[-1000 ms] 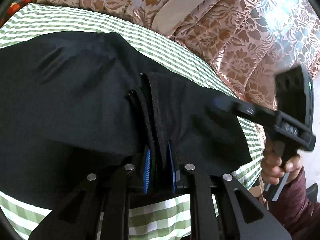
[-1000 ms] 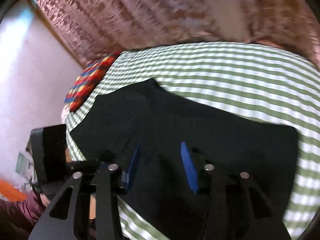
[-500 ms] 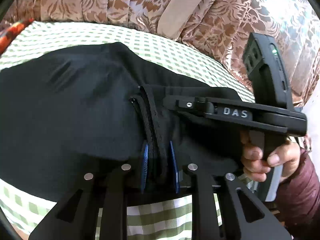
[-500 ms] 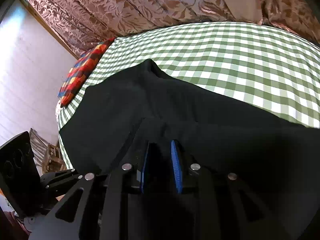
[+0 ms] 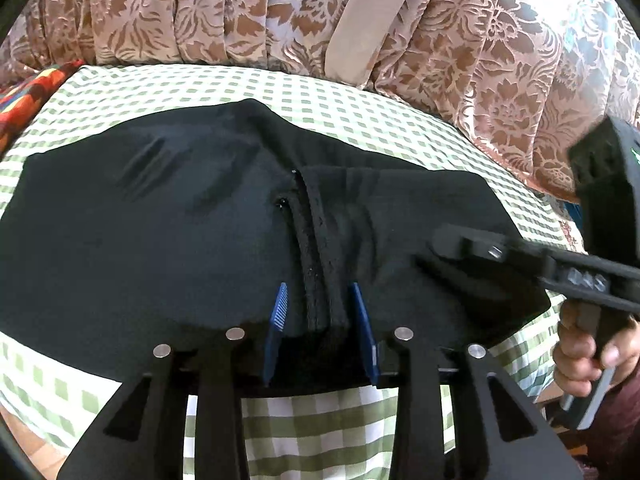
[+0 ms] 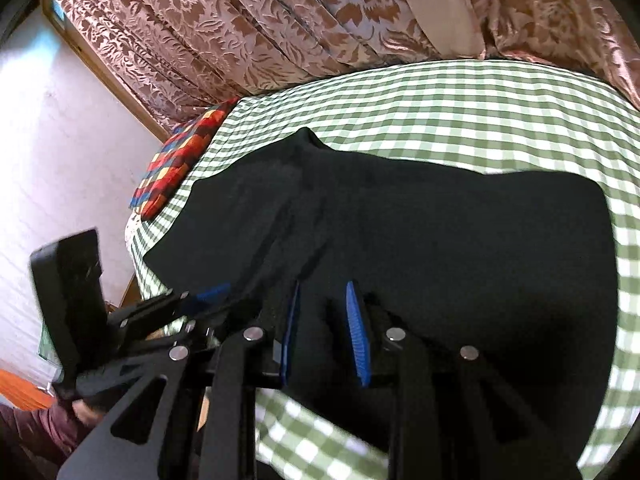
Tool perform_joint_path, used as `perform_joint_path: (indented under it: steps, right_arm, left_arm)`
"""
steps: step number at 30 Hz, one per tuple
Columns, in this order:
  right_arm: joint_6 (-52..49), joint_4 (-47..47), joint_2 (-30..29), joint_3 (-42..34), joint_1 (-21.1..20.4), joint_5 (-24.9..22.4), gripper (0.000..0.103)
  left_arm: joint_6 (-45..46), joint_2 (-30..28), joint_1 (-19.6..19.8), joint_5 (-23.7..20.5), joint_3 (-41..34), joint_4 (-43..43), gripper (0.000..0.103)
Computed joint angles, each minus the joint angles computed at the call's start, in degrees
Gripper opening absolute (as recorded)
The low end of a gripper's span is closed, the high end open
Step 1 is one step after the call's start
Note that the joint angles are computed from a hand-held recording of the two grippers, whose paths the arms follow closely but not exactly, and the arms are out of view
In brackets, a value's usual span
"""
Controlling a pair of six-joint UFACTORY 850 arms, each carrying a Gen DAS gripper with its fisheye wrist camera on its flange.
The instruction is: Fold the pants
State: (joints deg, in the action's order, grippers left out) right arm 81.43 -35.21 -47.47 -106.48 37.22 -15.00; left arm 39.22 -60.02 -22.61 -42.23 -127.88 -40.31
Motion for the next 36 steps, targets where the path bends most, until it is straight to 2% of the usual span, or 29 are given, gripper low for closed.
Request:
perform_joint_path:
  steps: [3,4,5,6,11,13,15,17,18,19,22,25,32,34,36]
  right_arm:
    - [7.75,-7.13,2.74,3.97,1.11,0.11,0.025]
    - [9.44,-9.03,3.61,5.1,1.53,-0.32,0.029]
    - [10.91,-10.72,4.25,5.95,1.87,-0.74,0.039]
    - [12.46,-12.7,4.93,6.79,2.36,-1.56,0.041]
    - [8.84,-11.29,6.26,8.43,4.24,-6.36,0.044]
    - [6.56,-9.29,5.72,8.1,4.66,-8.64,0.041]
    - [3.28,-6.04,3.81,5.99,4.95,-13.45,0.017]
    - [4.32,-7.26,3.3,5.87,5.12,-15.0,0.004]
    - [5.3,-8.31,3.46,6.16,5.26,-15.1,0.001]
    - [5.81,-9.0,3.77,6.65,5.29,-14.9,0.0]
    - [7.05,-11.07,4.61,7.64,5.69,-14.69,0.0]
    - [8.61,-11.96,5.24,8.85,5.92,-13.59,0.0]
    - [11.37,-12.5,5.7,10.75,5.63,-10.41,0.0]
    - [11.29,-12.03,5.73,10.98,5.55,-9.78,0.0]
    - [11.27,-11.37,5.55,10.93,5.57,-9.59,0.0]
  left_arm:
    - [0.12,0.07,0.04,0.15,0.17,0.04,0.033]
    - [0.2,0.01,0.06,0.04,0.08,0.03,0.033]
    - [0.22,0.05,0.09,0.06,0.12,0.0,0.033]
    - [0.2,0.07,0.15,0.07,0.2,-0.15,0.033]
    - [0.21,-0.02,0.24,-0.05,0.22,-0.49,0.033]
    - [0.76,-0.31,0.51,-0.56,-0.05,-1.65,0.033]
    - [1.04,-0.97,0.66,-1.46,-0.94,-2.12,0.033]
    - [1.02,-1.47,0.94,-2.73,-1.77,-2.84,0.033]
    - [1.56,-1.38,1.12,-3.05,-1.68,-3.56,0.028]
    - [3.0,-1.29,1.45,-3.95,-1.63,-4.96,0.024]
    - [4.39,-0.94,2.38,-5.66,-1.11,-8.1,0.024]
    - [2.78,-2.27,4.23,-9.84,-2.9,-12.73,0.024]
    - [5.77,-1.39,7.09,-16.02,-0.98,-22.14,0.024]
    - [5.17,-1.83,6.77,-16.79,-1.89,-22.13,0.031]
    - [3.89,-2.99,6.08,-17.6,-3.94,-21.44,0.033]
